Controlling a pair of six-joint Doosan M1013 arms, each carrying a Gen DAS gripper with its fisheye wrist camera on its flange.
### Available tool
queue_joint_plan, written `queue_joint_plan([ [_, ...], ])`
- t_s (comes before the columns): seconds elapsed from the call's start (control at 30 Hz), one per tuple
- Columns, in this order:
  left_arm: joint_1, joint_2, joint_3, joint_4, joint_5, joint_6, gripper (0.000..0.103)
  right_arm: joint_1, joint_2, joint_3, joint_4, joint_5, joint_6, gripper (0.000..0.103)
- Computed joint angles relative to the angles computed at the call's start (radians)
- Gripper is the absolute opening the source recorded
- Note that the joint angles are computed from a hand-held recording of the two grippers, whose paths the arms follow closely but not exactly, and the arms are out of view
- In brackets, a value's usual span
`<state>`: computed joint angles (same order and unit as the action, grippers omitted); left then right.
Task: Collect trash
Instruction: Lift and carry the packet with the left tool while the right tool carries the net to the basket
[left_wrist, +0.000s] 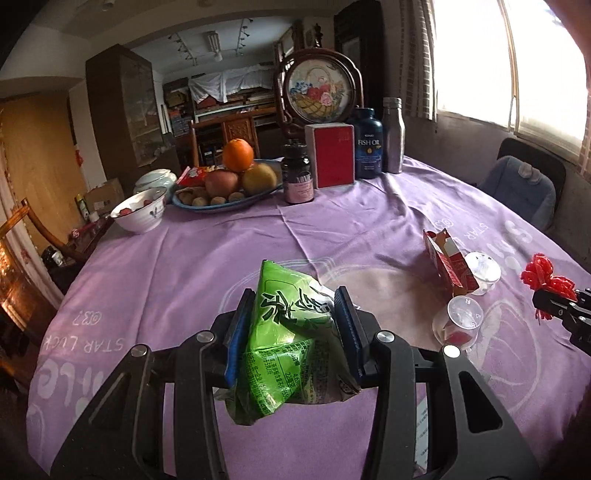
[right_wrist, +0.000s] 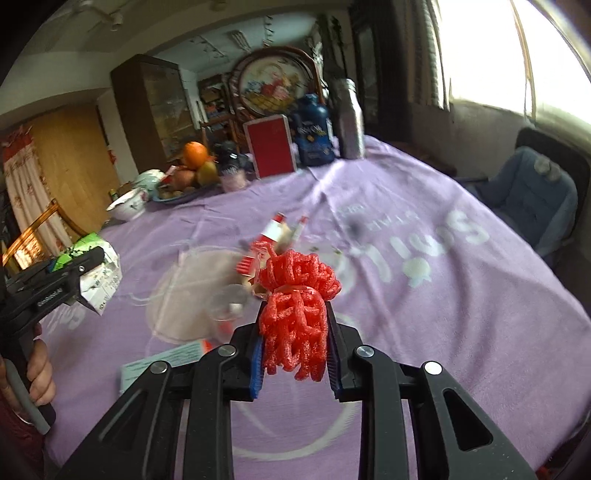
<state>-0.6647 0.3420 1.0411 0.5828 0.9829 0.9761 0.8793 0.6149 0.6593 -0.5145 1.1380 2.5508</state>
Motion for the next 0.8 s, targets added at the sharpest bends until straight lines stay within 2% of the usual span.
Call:
queue_joint_plan([
  [0.2,-0.030,-0.071,0.071,0.091,-0.002,-0.104,0.044,0.051,-0.010,-0.017,-0.066,-0.035,-0.021,0.027],
  [0.37,-0.070,-0.120,0.119,0.205,-0.005,-0.179,0.044,0.089,-0.040,0.016,-0.126,-0.064,0.000,0.027],
  [0.8,-0.172,-0.172,0.166,0.343,-0.032,-0.249,0.044,0.158,-0.175,0.217,-0.335,-0.081,0.199,0.027],
])
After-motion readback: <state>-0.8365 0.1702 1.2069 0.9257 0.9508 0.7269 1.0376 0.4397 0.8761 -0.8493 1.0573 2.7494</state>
